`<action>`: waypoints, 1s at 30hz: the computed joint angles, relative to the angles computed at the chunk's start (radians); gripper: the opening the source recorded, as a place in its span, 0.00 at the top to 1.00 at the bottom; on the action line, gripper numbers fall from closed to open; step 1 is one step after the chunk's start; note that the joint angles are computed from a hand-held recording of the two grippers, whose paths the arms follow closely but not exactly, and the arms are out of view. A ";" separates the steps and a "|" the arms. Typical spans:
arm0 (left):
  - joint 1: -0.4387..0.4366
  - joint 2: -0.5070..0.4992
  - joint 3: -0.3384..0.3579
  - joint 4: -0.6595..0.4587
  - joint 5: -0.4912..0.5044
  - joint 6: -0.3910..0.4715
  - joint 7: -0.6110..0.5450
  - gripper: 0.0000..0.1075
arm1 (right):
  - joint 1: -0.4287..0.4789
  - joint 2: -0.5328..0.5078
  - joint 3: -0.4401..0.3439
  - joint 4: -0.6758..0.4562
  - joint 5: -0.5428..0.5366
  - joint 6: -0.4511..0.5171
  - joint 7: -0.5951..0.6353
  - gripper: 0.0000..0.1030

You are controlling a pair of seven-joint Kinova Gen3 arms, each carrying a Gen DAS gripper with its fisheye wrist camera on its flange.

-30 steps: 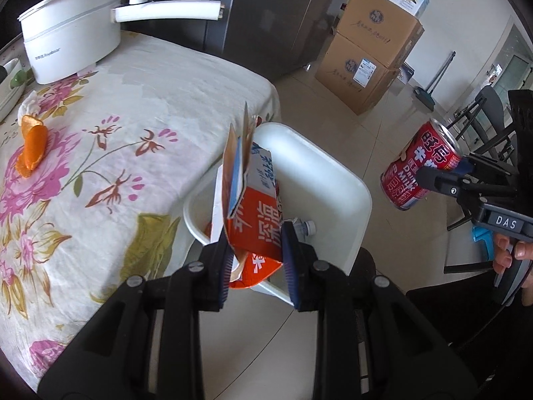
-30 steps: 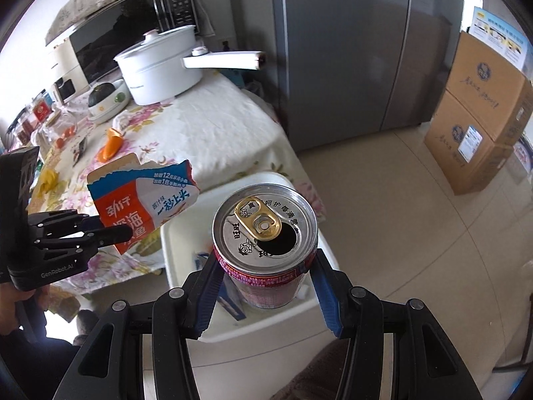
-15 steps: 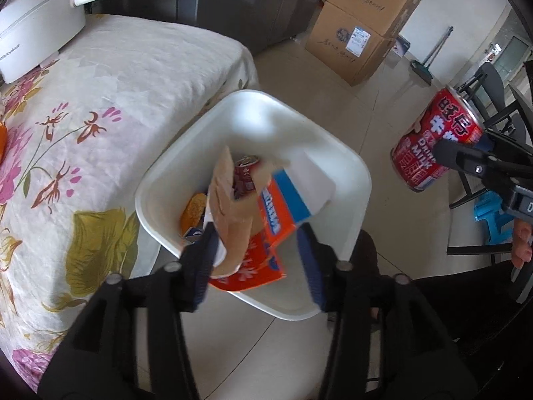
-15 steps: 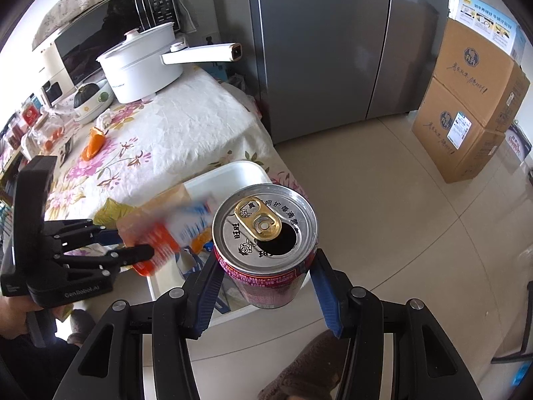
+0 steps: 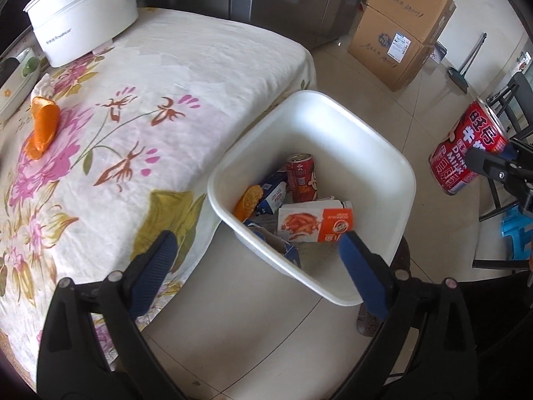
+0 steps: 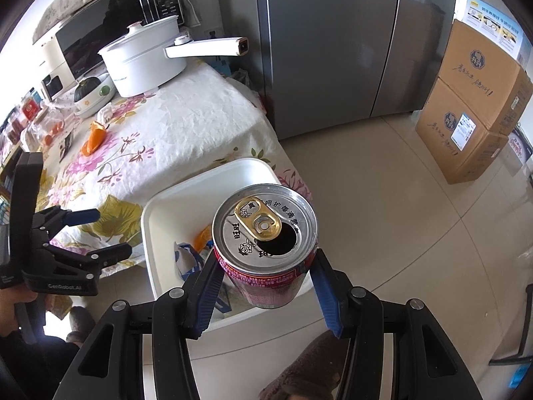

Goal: Collect trash
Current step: 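Carry the carton and red can to the white basin and release both, then move both tools back over the table toward the yellow packet and orange peel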

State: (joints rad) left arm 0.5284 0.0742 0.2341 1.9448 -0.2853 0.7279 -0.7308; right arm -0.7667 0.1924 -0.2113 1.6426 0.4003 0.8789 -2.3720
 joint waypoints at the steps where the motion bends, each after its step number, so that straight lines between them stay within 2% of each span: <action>1: 0.001 -0.008 0.000 0.004 -0.003 0.006 0.002 0.08 | -0.001 0.006 -0.001 -0.006 0.000 0.003 0.002 0.48; 13: -0.033 -0.073 0.010 0.047 -0.001 0.024 0.010 0.07 | -0.053 0.089 0.020 -0.096 0.015 0.056 0.013 0.47; 15: -0.045 -0.090 0.014 0.059 0.003 0.027 0.009 0.07 | -0.068 0.102 0.026 -0.116 0.023 0.070 0.007 0.43; 17: -0.057 -0.108 0.018 0.070 0.005 0.031 0.010 0.07 | -0.092 0.106 0.034 -0.126 0.047 0.075 -0.016 0.29; 30: -0.147 -0.235 0.043 0.145 0.044 0.057 -0.004 0.06 | -0.196 0.131 0.041 -0.190 0.171 0.117 -0.072 0.20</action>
